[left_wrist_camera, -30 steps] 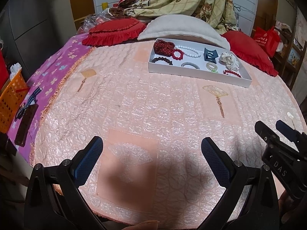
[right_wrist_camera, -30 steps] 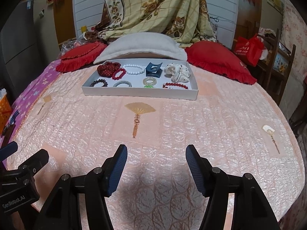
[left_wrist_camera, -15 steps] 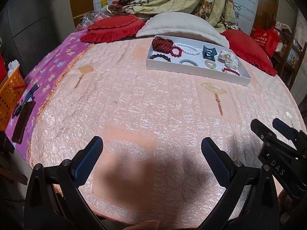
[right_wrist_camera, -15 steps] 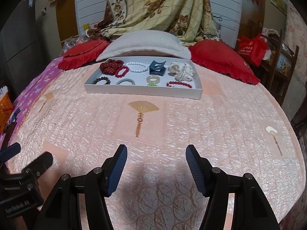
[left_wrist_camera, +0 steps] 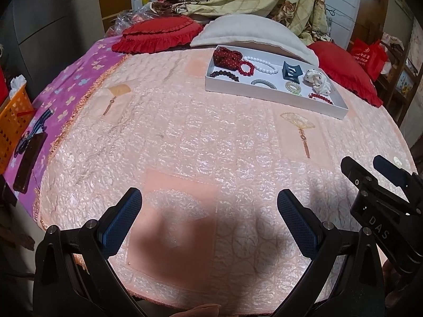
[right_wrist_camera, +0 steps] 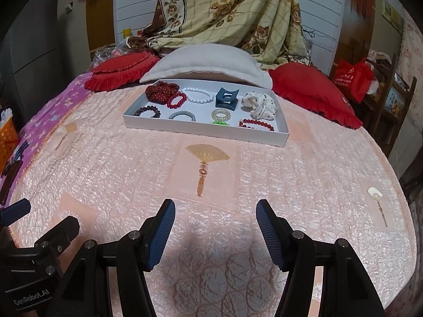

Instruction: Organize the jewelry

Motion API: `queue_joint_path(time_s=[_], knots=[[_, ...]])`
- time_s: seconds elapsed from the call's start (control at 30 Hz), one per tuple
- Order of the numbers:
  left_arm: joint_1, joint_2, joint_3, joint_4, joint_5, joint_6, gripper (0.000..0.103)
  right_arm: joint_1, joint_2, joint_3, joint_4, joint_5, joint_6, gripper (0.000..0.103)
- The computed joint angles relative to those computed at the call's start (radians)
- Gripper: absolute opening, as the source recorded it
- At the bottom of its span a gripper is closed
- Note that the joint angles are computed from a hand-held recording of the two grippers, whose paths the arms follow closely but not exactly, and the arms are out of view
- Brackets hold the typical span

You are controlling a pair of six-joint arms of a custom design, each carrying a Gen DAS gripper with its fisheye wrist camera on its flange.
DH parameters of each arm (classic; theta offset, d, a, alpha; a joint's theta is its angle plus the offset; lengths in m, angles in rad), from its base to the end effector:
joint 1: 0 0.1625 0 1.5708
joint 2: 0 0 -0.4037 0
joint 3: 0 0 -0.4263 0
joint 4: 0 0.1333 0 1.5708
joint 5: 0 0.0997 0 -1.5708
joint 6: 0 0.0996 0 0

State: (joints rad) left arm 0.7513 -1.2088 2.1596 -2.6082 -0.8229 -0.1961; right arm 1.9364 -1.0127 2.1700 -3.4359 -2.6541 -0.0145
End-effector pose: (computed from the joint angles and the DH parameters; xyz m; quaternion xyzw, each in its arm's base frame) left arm -0.2255 -0.4857 0.1290 0.2702 0.8901 -0.2127 0.2993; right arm 0.2179 -0.4425 0.1439 -0.0236 -0.8230 0.3768 0.4243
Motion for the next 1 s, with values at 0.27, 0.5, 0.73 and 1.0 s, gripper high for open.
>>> queue_joint_path(time_s=[0.27, 0.5, 0.73, 1.0], knots=[[-0.003, 0.006, -0.002, 0.008, 0.011, -0.001, 0.102, -0.001, -0.004, 0.007, -0.034, 0.006, -0.017, 0.061], [-0.003, 0.013, -0.005, 0.022, 0.017, -0.005, 0.102, -0.007, -0.010, 0.014, -0.028, 0.014, -0.005, 0.062], [-0.002, 0.012, -0.004, 0.020, 0.009, -0.003, 0.102, -0.006, -0.006, 0.014, -0.045, 0.011, -0.017, 0.062], [0.004, 0.012, -0.009, 0.016, -0.004, 0.014, 0.102, -0.001, -0.001, 0.003, -0.020, 0.027, -0.029, 0.062]])
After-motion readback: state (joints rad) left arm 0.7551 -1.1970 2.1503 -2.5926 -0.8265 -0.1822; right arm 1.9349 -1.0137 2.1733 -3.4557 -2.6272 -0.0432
